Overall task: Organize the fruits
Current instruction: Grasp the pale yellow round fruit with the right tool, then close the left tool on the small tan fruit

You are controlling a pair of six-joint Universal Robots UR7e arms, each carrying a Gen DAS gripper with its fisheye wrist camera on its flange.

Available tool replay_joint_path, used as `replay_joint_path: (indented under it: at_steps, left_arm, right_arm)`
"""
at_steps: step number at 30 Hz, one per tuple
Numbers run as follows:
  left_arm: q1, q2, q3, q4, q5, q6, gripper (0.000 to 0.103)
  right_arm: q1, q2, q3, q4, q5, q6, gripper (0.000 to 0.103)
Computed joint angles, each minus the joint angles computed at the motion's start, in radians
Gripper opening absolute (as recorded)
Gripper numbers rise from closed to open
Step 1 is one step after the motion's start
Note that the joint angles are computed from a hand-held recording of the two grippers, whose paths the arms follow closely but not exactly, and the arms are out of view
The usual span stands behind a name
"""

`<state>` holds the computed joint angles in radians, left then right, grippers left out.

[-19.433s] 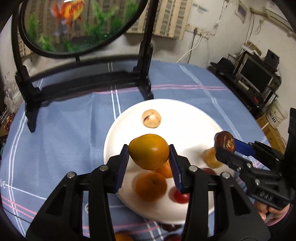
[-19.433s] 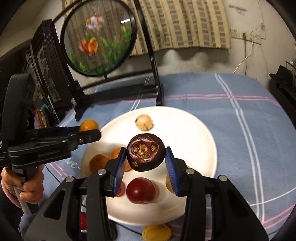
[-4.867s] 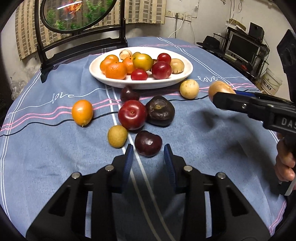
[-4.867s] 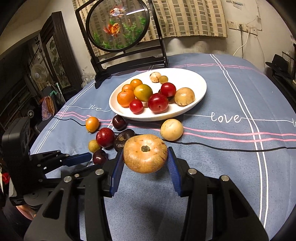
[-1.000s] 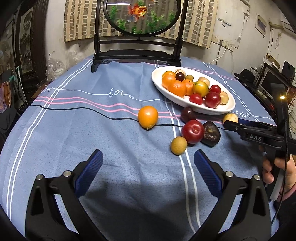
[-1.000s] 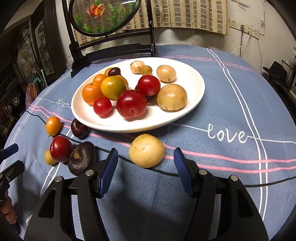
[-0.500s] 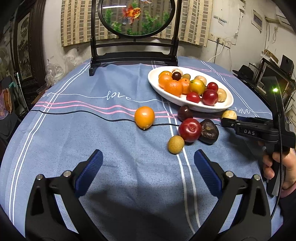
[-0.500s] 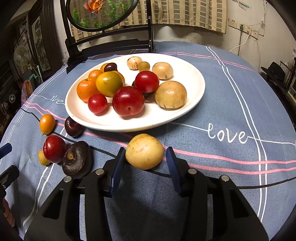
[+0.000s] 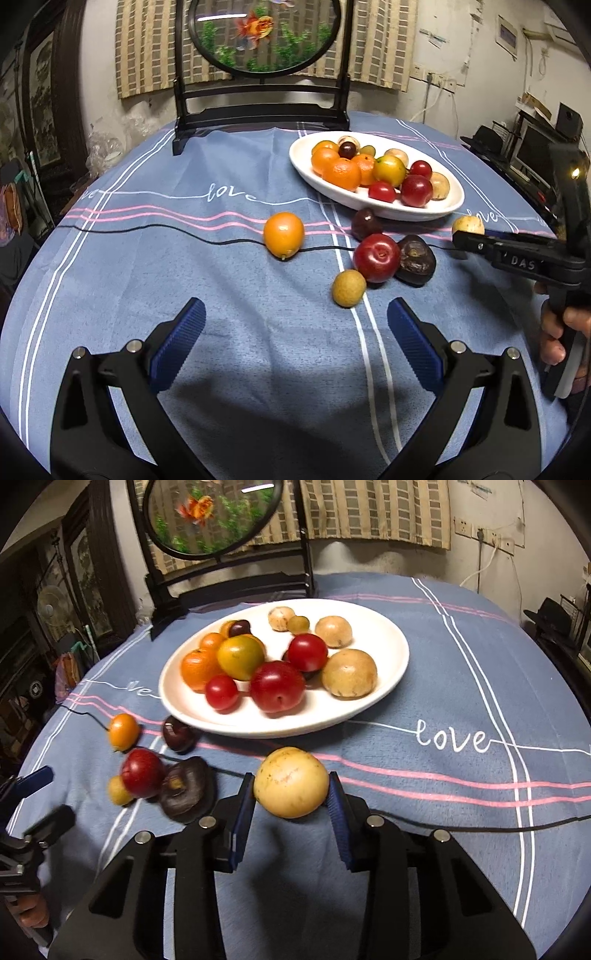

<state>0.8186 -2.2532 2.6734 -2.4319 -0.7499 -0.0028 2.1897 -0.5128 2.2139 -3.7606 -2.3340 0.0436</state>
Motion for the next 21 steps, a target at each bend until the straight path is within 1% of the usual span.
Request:
replay_joint_path:
  at_steps: [3, 5, 6, 8, 10, 12, 14, 16, 21]
  left_arm:
    - [-0.014, 0.0, 0.011, 0.002, -0.01, 0.029, 0.098]
    - [-0.028, 0.015, 0.023, -0.013, -0.014, 0.069, 0.078]
    - [-0.025, 0.04, 0.024, -0.025, -0.029, 0.095, 0.074]
    - [-0.008, 0.087, 0.016, -0.044, -0.056, 0.117, 0.062]
    - [0.023, 0.137, -0.002, -0.061, -0.094, 0.13, 0.057]
    - [0.048, 0.164, -0.016, -0.07, -0.113, 0.124, 0.054]
    - [0.082, 0.192, -0.034, -0.081, -0.139, 0.117, 0.045]
    - [0.101, 0.215, -0.045, -0.085, -0.15, 0.106, 0.039]
    - [0.111, 0.246, -0.053, -0.099, -0.152, 0.1, 0.038]
  right_arm:
    - [0.018, -0.006, 0.012, -0.011, 0.016, 0.012, 0.039]
    - [0.031, -0.008, 0.016, -0.011, 0.016, 0.017, 0.039]
    - [0.038, -0.006, 0.014, -0.008, 0.006, 0.015, 0.039]
    - [0.048, -0.003, 0.009, 0.0, -0.004, 0.011, 0.039]
    - [0.051, -0.005, 0.01, 0.0, -0.005, 0.013, 0.039]
    - [0.05, -0.01, 0.014, 0.002, 0.0, 0.019, 0.039]
    - [0.053, -0.008, 0.01, 0.008, -0.019, 0.026, 0.039]
    - [0.051, -0.008, 0.008, 0.017, -0.03, 0.033, 0.039]
    - [0.048, -0.016, 0.013, 0.018, -0.029, 0.045, 0.039]
